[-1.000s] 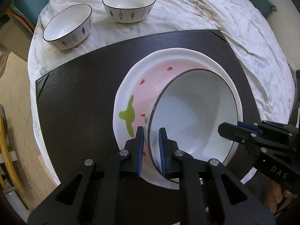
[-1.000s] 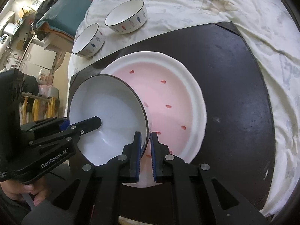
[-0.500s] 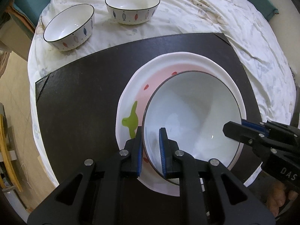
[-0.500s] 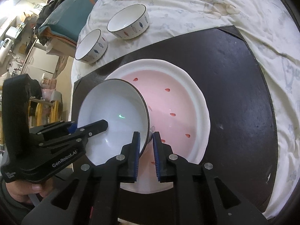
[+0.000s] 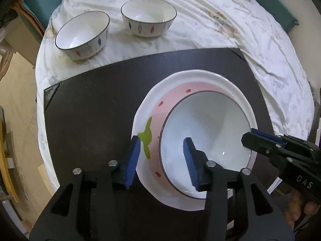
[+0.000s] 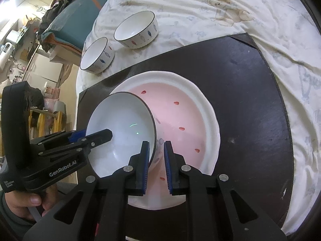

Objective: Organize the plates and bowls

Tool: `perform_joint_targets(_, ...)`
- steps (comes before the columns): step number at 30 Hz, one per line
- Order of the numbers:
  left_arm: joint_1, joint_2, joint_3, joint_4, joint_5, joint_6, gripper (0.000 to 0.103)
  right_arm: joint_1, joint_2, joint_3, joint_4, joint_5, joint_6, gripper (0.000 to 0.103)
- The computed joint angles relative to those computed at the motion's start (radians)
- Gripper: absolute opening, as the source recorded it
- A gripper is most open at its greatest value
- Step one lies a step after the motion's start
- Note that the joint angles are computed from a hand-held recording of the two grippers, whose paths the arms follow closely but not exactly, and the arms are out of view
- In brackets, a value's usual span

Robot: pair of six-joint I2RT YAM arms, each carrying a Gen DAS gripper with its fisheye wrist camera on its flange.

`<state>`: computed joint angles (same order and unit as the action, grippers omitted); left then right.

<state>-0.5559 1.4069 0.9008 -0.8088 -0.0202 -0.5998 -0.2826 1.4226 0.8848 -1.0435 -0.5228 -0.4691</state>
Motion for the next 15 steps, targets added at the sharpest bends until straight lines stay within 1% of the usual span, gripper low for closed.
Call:
perform_joint_targets(1,-0.001,-0.004,0.003,0.0,-0.003,0.001,0.052,-0.002,-0.002,0.003,0.001,-0.001,0.002,0.018)
perform_joint_targets(4,-0.009,-0.023,0.007,0.003,-0.03,0.01,0.066,-0.009,-0.007,0.009,0.005,-0.003,0.004,0.018)
perform_joint_targets(7,-0.011,-0.034,0.012,0.006,-0.059,0.011,0.069,-0.01,-0.015,0.012,0.008,0.002,0.009,0.018)
perform_joint_targets(15,0.045,-0.098,0.001,0.003,-0.061,0.007,0.069,-0.001,-0.015,0.028,0.02,0.006,0.058,0.019)
